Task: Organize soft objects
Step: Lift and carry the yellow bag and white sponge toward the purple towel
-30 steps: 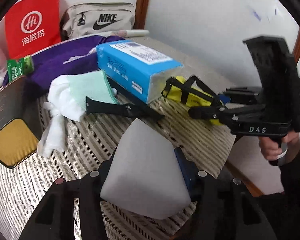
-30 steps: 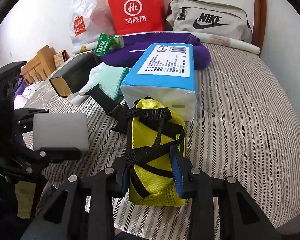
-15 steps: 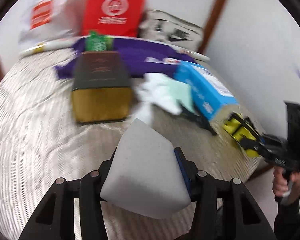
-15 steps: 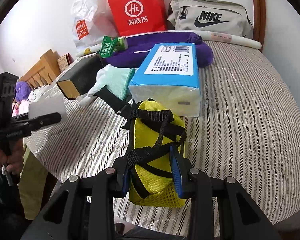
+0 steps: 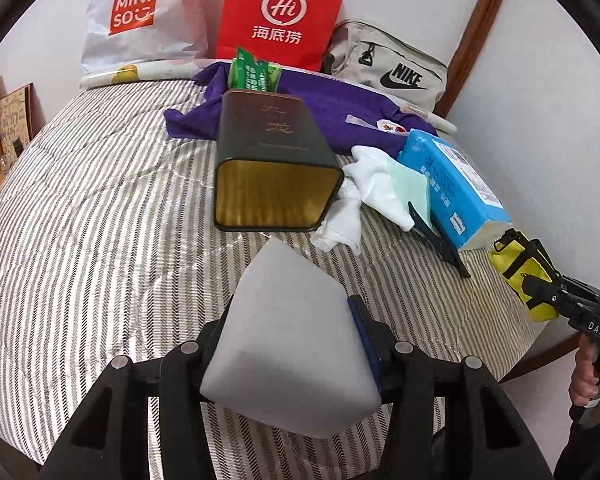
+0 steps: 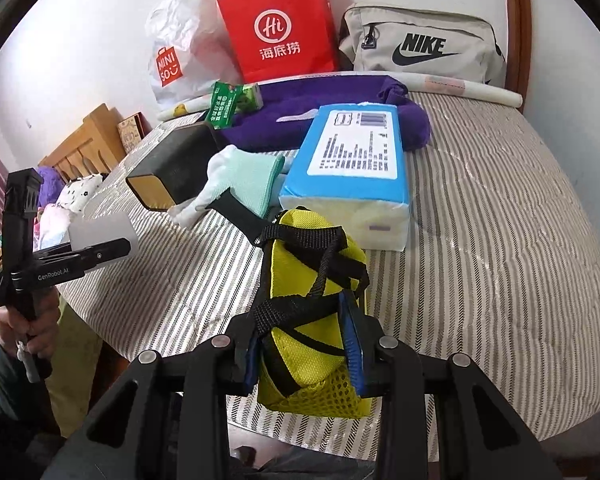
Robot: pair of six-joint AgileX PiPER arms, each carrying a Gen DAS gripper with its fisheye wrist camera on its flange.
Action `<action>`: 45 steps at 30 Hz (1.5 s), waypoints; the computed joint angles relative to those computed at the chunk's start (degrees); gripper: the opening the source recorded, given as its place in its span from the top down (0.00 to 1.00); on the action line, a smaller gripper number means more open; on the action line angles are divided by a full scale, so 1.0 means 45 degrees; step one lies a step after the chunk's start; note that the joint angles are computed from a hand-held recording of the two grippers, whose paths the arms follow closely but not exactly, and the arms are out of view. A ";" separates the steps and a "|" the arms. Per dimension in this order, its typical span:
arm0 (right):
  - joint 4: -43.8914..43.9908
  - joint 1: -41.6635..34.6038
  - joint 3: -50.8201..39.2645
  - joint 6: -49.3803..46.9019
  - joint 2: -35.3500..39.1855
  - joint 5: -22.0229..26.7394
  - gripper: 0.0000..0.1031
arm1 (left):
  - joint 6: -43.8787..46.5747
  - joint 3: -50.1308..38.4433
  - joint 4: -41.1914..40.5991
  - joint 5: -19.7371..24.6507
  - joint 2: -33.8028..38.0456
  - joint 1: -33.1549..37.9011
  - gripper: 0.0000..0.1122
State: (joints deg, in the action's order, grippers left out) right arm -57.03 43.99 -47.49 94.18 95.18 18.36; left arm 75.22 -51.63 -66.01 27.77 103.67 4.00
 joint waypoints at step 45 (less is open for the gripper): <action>1.1121 -0.4886 -1.2154 -1.6174 0.5406 0.3135 0.67 | -1.2096 -1.4644 0.8775 0.5553 0.5598 -0.1297 0.56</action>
